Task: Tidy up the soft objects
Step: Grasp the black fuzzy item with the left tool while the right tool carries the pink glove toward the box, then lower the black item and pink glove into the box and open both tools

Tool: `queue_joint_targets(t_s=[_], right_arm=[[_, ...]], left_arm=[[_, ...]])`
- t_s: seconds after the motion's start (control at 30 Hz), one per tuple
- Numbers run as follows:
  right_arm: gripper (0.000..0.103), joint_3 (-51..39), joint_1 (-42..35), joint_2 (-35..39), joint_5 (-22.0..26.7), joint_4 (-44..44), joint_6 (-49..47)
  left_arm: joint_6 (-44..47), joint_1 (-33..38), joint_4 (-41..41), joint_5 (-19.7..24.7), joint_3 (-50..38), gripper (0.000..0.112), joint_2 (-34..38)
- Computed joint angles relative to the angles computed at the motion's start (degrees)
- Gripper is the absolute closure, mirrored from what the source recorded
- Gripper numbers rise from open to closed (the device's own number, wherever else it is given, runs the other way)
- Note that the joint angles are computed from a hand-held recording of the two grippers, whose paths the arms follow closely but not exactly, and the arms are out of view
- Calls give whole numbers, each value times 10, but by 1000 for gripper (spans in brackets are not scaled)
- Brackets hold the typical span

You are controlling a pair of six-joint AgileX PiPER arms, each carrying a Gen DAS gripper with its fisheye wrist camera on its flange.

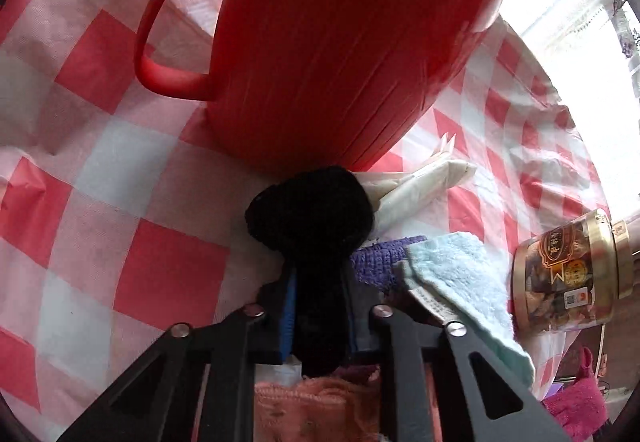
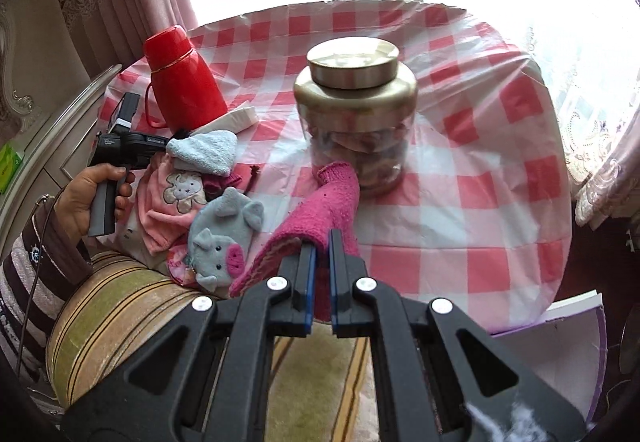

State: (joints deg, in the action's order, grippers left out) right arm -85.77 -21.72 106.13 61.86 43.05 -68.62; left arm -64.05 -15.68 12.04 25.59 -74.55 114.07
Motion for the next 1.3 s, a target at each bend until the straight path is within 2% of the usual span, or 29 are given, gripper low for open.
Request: queue_joint_targets(t_s=[0.17, 0.27, 0.37, 0.53, 0.6, 0.8, 0.93, 1.03, 1.17, 1.3], right_arm=[[95, 1, -30, 1, 6, -5, -6], [95, 5, -42, -2, 8, 0, -12], [95, 9, -59, -7, 14, 6, -22], [95, 16, -83, -15, 24, 14, -35], [95, 17, -93, -16, 28, 16, -41], [95, 11, -132, -12, 36, 19, -51], [95, 3, -161, -4, 39, 15, -57], [95, -9, -185, 9, 40, 11, -56], [95, -26, -213, 28, 40, 1, -50], [95, -37, -233, 41, 20, -16, -42]], left_arm=[[-182, -32, 173, -6, 64, 96, -69], [-299, -67, 279, 19, 97, 96, -118], [-380, -105, 347, 46, 120, 96, -163], [-431, -175, 401, 105, 105, 96, -201], [-451, -204, 421, 121, 79, 96, -188], [-436, -279, 419, 93, 10, 96, -155], [-397, -307, 376, 35, -37, 96, -109], [-328, -323, 308, 2, -90, 96, -63], [-224, -352, 207, -7, -173, 96, -1], [-120, -371, 106, 8, -268, 96, 59]])
